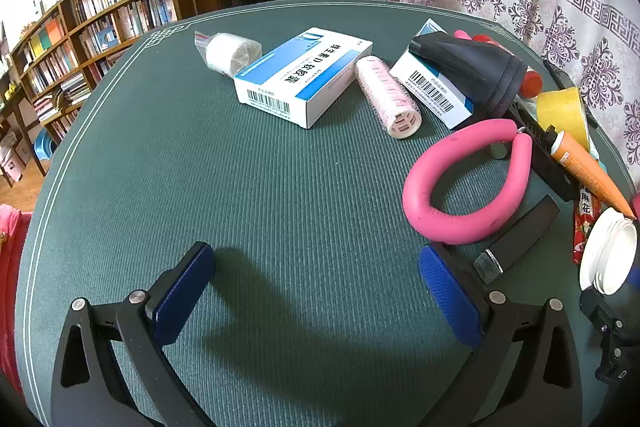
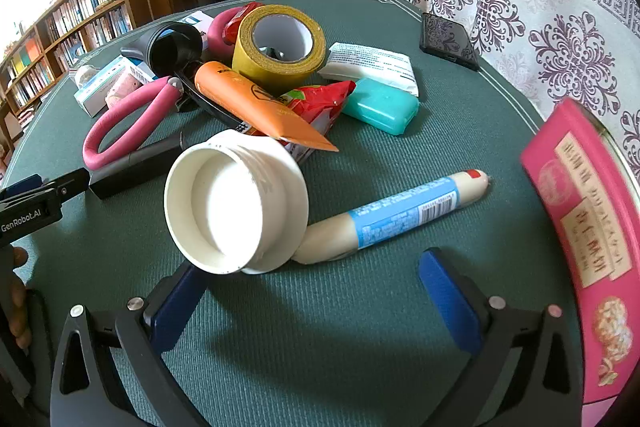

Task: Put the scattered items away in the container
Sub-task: 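Move the right tool to the white round lid while the left tool approaches the pink-handled pliers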

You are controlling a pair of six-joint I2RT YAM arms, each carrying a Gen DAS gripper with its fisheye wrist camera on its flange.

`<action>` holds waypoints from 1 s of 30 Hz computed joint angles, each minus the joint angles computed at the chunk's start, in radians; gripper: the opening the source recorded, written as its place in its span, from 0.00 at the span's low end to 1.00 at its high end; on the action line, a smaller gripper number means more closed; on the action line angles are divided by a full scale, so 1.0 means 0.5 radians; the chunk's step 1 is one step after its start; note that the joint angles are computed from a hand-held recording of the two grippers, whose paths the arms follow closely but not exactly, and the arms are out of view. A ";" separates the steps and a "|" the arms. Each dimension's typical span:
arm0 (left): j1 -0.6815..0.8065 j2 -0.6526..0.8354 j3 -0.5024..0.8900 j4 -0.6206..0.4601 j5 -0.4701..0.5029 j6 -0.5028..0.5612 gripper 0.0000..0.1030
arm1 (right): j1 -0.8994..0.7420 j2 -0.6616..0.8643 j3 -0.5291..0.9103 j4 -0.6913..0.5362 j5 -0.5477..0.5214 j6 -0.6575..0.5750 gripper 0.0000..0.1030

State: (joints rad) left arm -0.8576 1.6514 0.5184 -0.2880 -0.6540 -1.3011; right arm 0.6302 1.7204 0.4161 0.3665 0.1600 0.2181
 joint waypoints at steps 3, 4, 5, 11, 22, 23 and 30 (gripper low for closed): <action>-0.003 -0.038 -0.026 -0.019 -0.001 -0.005 1.00 | 0.000 -0.003 0.001 -0.003 0.001 -0.001 1.00; -0.005 -0.062 -0.036 -0.032 -0.001 -0.005 1.00 | -0.001 -0.004 0.000 -0.004 0.000 -0.002 1.00; 0.000 -0.082 -0.051 -0.031 0.001 0.002 1.00 | -0.003 -0.006 0.001 -0.006 -0.002 -0.003 1.00; -0.066 -0.020 0.006 -0.080 -0.014 -0.075 1.00 | -0.022 -0.011 0.004 -0.010 -0.013 -0.017 1.00; -0.098 -0.025 0.000 -0.100 -0.018 -0.116 1.00 | -0.097 -0.047 -0.008 -0.018 -0.172 -0.176 1.00; -0.100 -0.029 -0.003 -0.104 -0.019 -0.117 1.00 | -0.116 -0.055 -0.020 -0.005 -0.199 -0.171 1.00; -0.106 -0.031 -0.008 -0.100 -0.019 -0.116 1.00 | -0.100 -0.074 -0.043 -0.032 -0.225 -0.312 1.00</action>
State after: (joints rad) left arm -0.9105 1.6359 0.5145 -0.3381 -0.6636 -1.3591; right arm 0.5804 1.6832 0.3947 0.3507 0.0477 0.0622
